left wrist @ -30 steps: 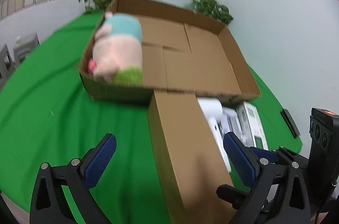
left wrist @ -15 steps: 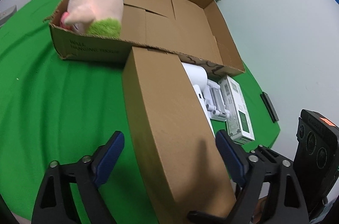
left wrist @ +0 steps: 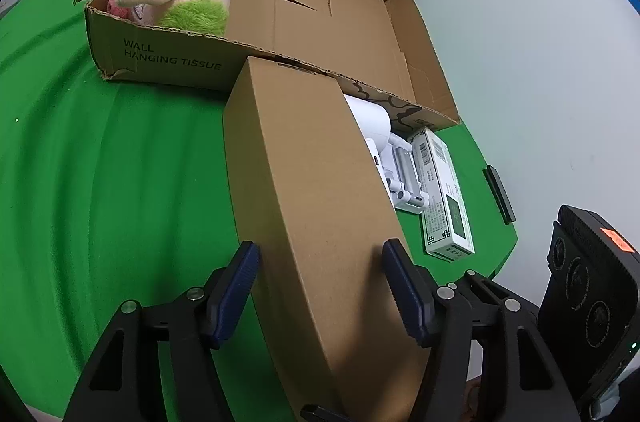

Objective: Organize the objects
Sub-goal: 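Lift the long brown box with the left gripper toward the tray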

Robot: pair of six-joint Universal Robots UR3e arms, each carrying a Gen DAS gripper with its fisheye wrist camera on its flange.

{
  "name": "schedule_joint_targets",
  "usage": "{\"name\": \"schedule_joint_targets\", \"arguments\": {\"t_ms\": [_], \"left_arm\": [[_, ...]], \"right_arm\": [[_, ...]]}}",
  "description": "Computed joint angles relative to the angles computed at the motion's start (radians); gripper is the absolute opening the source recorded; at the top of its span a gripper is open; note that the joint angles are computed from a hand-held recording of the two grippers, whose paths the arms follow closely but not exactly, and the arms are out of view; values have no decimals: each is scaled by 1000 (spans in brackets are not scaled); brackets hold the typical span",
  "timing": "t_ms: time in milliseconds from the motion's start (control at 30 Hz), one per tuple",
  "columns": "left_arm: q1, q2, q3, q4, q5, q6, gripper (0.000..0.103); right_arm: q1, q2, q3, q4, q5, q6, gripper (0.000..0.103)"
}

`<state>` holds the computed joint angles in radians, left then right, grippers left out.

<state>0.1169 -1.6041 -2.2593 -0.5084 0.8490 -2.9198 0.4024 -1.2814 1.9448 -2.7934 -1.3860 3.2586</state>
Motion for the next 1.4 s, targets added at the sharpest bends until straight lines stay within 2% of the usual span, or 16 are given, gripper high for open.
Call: {"name": "schedule_joint_targets", "arguments": {"t_ms": [367, 633, 967, 1167, 1400], "left_arm": [[-2, 59, -47, 11, 16, 4, 55], [5, 178, -59, -41, 31, 11, 49], [1, 323, -14, -134, 48, 9, 49], [-22, 377, 48, -160, 60, -18, 49], [-60, 294, 226, -158, 56, -39, 49]], "right_arm": [[27, -14, 0, 1, -34, 34, 95], [21, -57, 35, -27, -26, 49, 92], [30, -141, 48, -35, -40, 57, 92], [39, -141, -13, -37, -63, 57, 92], [30, -150, -89, -36, -104, 49, 92]]}}
